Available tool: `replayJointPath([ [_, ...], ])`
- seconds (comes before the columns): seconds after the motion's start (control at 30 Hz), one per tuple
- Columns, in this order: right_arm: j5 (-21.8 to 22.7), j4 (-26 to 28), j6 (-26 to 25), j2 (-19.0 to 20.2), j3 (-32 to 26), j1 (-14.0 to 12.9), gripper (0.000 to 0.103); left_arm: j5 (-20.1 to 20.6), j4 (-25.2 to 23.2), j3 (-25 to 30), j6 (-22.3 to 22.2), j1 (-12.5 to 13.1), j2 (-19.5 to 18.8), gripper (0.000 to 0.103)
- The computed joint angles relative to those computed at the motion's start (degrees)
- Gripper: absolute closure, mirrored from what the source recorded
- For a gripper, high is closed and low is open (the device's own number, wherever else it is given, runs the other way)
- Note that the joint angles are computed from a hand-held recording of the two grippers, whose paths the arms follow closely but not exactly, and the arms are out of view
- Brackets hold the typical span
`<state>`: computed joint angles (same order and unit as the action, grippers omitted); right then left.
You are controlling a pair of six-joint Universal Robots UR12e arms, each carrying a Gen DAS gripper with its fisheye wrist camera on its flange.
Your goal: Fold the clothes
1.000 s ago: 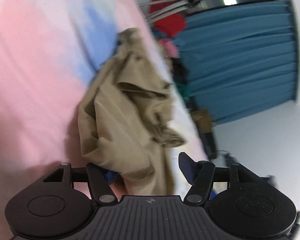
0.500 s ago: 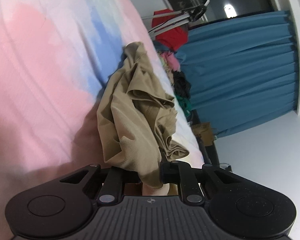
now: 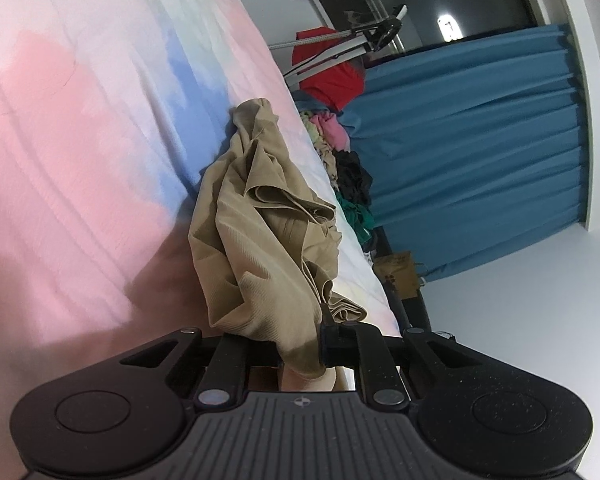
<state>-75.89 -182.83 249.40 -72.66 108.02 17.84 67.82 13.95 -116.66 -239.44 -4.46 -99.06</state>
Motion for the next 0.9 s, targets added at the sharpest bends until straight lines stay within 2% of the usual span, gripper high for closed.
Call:
replayJointPath([
  [0.03, 0.54, 0.77, -0.5, -0.11, -0.07, -0.12, 0.05, 0.2, -0.24, -0.02, 0.35, -0.06, 0.1, 0.088],
  [0.17, -1.82, 1.18, -1.32, -1.73, 0.91, -0.08, 0.048, 0.64, -1.14, -0.41, 0.54, -0.17, 0.63, 0.088],
  [0.23, -6.61, -1.59, -2.97, -2.44, 1.33, 0.8, 0.048, 0.75, -1.28, -0.66, 0.2, -0.17, 0.88, 0.088],
  [0.3, -7.59, -5.33, -3.62, -2.31, 1.55, 1.01, 0.046, 0.95, -1.11, -0.73, 0.22, -0.19, 1.03, 0.088],
  [0.33, -5.48, -7.22, -3.49, -2.09, 1.69, 0.73, 0.046, 1.03, -1.14, -0.73, 0.39, -0.21, 1.09, 0.088],
  [0.4, 1.69, -10.31, -1.92, -1.23, 1.64, -0.12, 0.044, 1.18, -1.33, -0.71, 0.89, -0.26, 1.19, 0.088],
  [0.5, 14.92, -13.45, 6.6, 1.16, 1.59, -1.43, 0.04, 1.35, -2.11, -0.62, 2.0, -0.3, 1.33, 0.088],
  [0.53, 18.0, -13.88, 8.68, 2.02, 1.36, -1.6, 0.038, 1.55, -2.42, -0.52, 2.53, -0.34, 1.34, 0.088],
  [0.63, 21.36, -10.75, 8.82, 3.2, 0.52, -1.34, 0.037, 1.7, -2.82, -0.43, 2.83, -0.38, 1.34, 0.088],
  [0.9, 16.52, -10.02, 12.0, 4.76, -0.37, -1.48, 0.037, 3.33, -3.9, -0.21, 4.18, -0.78, 1.47, 0.088],
])
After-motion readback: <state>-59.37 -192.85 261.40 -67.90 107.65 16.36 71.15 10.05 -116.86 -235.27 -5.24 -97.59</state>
